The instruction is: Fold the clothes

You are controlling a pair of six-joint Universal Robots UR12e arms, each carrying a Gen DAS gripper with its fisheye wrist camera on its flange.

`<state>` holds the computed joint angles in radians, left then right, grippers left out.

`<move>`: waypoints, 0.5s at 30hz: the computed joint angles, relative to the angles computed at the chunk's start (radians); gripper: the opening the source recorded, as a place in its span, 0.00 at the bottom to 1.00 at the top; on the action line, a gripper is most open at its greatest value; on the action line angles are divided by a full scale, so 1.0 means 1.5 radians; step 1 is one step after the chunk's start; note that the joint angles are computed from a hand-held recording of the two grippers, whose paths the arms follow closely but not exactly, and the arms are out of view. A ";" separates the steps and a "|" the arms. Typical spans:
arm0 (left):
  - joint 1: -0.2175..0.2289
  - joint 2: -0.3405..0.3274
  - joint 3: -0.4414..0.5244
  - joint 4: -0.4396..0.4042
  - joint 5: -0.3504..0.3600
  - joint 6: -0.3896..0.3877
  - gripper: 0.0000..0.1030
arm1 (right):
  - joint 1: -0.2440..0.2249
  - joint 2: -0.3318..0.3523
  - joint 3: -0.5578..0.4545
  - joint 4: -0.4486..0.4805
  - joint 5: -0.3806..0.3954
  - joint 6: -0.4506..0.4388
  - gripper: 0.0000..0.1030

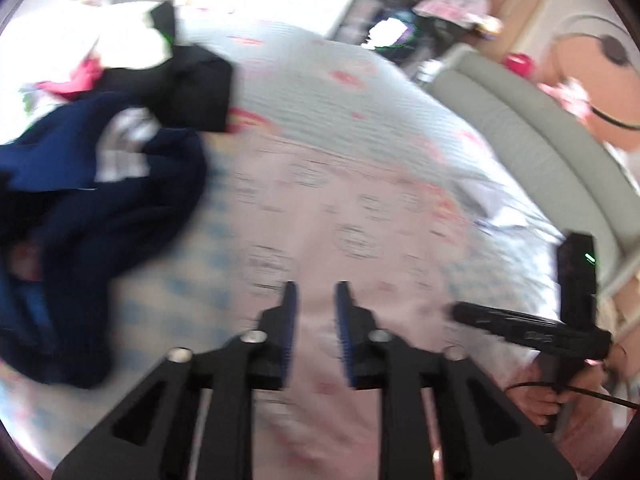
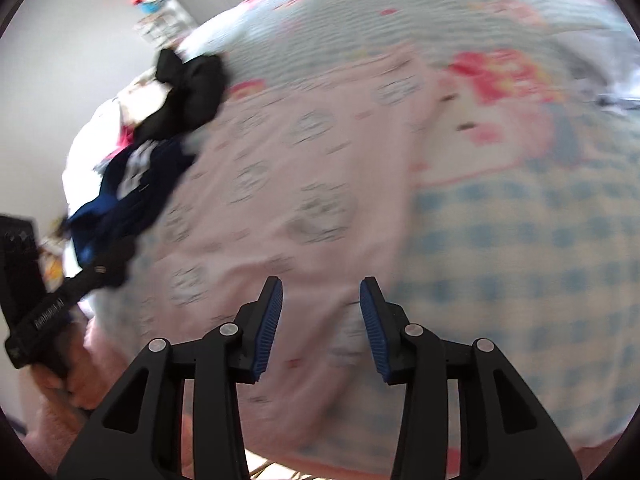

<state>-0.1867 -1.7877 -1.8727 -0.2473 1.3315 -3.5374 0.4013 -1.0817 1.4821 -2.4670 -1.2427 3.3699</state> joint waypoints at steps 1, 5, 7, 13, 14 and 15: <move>-0.005 -0.007 0.007 -0.014 -0.012 0.006 0.33 | 0.005 0.005 -0.007 0.017 0.005 -0.010 0.40; -0.029 -0.028 0.040 -0.144 0.026 0.046 0.33 | 0.022 0.012 -0.017 0.062 -0.056 -0.047 0.40; -0.033 -0.024 0.042 -0.189 0.068 0.064 0.33 | 0.017 0.001 -0.003 0.061 -0.062 -0.038 0.38; -0.020 0.009 0.004 -0.144 0.061 0.033 0.32 | 0.005 -0.024 0.031 0.039 -0.072 0.007 0.37; -0.025 0.010 0.003 -0.129 0.064 0.044 0.33 | 0.003 -0.026 0.036 0.018 -0.047 0.007 0.37; -0.030 0.009 0.004 -0.118 0.062 0.054 0.33 | 0.002 -0.027 0.040 -0.002 -0.023 0.006 0.38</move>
